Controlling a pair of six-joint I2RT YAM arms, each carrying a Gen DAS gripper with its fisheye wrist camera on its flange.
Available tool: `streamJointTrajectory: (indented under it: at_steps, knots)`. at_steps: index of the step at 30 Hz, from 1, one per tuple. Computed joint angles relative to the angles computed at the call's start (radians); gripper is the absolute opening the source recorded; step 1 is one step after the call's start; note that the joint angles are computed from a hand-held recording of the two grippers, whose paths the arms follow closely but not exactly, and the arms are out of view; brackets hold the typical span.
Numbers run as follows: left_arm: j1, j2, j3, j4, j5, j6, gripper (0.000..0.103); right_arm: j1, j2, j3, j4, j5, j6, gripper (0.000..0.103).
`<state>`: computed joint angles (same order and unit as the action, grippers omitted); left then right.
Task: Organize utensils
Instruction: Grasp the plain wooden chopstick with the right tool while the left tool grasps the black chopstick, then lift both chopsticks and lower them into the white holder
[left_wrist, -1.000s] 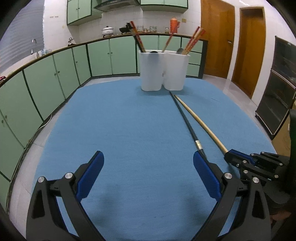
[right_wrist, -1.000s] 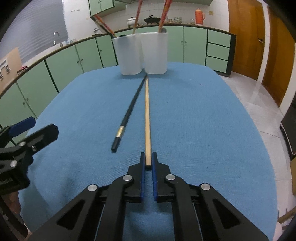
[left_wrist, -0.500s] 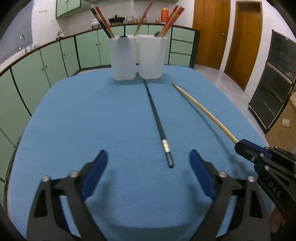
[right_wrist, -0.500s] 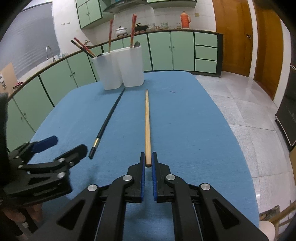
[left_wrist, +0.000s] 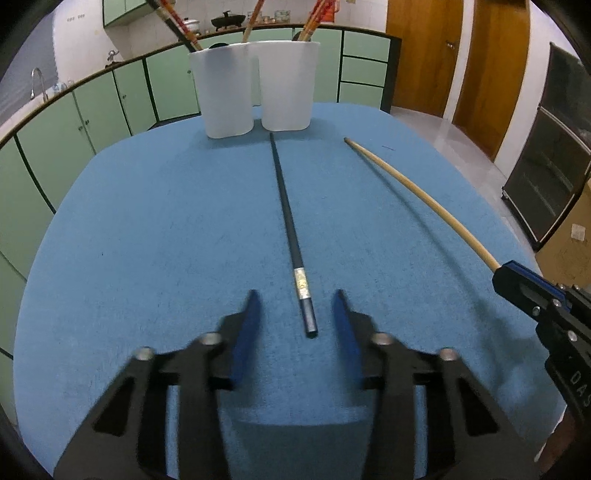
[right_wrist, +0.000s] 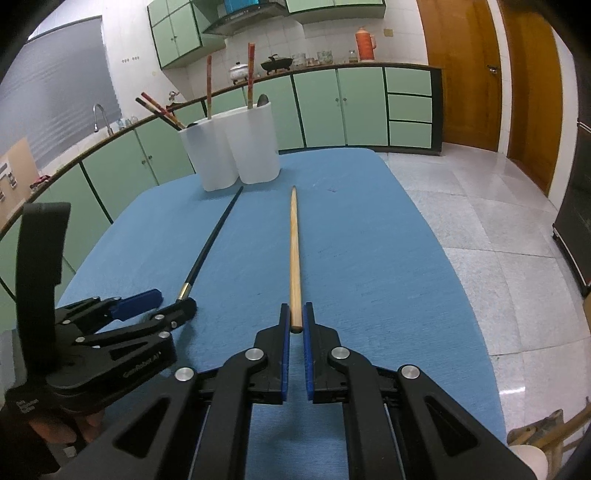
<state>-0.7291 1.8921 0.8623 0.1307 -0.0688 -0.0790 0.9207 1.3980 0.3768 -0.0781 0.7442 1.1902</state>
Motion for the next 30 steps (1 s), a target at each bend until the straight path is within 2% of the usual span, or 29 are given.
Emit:
streamJointTrajectory:
  at_steps: [1,3,12,18,24,30]
  knots:
    - [-0.003,-0.002,-0.001,-0.002,0.005,0.004,0.016,-0.002,-0.006,-0.003,0.0,0.001,-0.002,0.007]
    - [-0.017,-0.004,0.0,-0.006,-0.006,0.007,0.009,0.001,-0.014,-0.004,-0.01,0.008,-0.001,0.007]
    - [-0.005,-0.053,-0.023,-0.016,0.025,0.018,0.006,0.022,-0.044,0.028,-0.099,0.051,0.011,0.007]
    - [-0.006,-0.2,-0.092,-0.006,0.017,0.056,0.006,0.048,-0.074,0.078,-0.212,0.102,0.012,0.006]
    - [0.031,-0.365,-0.115,-0.032,0.046,0.079,0.006,0.08,-0.174,0.126,-0.336,0.162,0.006,0.006]
    - [0.056,-0.478,-0.095,-0.066,0.077,0.085,0.006,0.083,-0.281,0.193,-0.415,0.219,-0.069,0.006]
